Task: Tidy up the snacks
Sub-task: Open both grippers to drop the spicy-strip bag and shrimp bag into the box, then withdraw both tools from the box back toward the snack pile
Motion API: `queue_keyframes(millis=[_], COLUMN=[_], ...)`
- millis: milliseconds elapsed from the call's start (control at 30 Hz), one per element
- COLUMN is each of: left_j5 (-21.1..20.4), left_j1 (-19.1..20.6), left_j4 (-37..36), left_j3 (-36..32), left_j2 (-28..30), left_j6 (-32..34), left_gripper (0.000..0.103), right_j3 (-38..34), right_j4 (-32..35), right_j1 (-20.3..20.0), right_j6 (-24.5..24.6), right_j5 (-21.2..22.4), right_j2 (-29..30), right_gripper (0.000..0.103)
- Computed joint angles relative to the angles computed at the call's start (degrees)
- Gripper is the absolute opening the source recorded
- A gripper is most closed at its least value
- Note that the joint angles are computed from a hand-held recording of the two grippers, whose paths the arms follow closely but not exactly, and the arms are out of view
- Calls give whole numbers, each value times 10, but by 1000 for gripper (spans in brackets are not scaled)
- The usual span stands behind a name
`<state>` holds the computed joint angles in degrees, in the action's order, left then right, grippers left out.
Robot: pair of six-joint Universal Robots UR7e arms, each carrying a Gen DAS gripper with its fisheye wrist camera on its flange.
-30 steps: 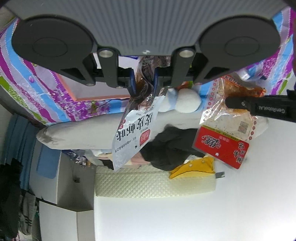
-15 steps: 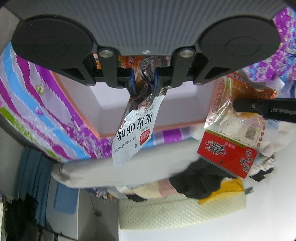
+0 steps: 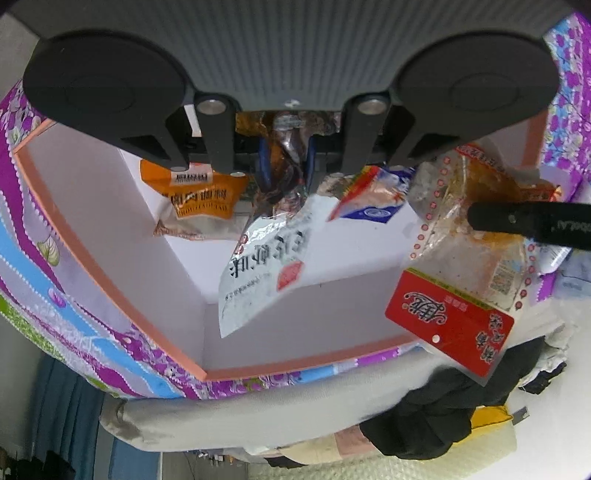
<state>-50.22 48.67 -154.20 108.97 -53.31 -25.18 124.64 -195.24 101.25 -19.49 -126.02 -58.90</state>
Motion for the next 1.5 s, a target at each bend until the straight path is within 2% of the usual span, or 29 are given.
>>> queue_keyframes(millis=[33, 67, 100, 133, 200, 467, 800, 1167, 1300, 1500], left_j5=[3, 1, 5, 12, 17, 39, 89, 151, 168, 185], left_j1=[-2, -1, -2, -5, -14, -51, -121, -198, -225, -274], left_j4=[2, 7, 13, 13, -6, -7, 8, 108, 170, 305], left_j3=[0, -1, -3, -1, 10, 36, 99, 174, 200, 234], left_j2=[-1, -2, -2, -3, -12, -58, -164, -312, -367, -466], left_j6=[-3, -5, -10, -12, 0, -2, -24, -101, -147, -243], left_gripper=[37, 44, 63, 72, 72, 72, 72, 72, 72, 72], right_j3=[-1, 1, 2, 6, 9, 28, 49, 68, 77, 91], right_j4=[4, 7, 8, 2, -8, -27, -62, -99, -112, -132], right_j1=[-2, -6, -8, -7, -4, 22, 94, 180, 206, 240], right_j6=[3, 6, 10, 12, 8, 12, 18, 27, 35, 48], right_j5=[1, 6, 9, 10, 7, 15, 5, -6, -7, -17], right_j2=[-1, -4, -6, -8, -10, -38, -73, -76, -70, -54], right_gripper=[30, 41, 49, 60, 61, 61, 61, 61, 61, 61])
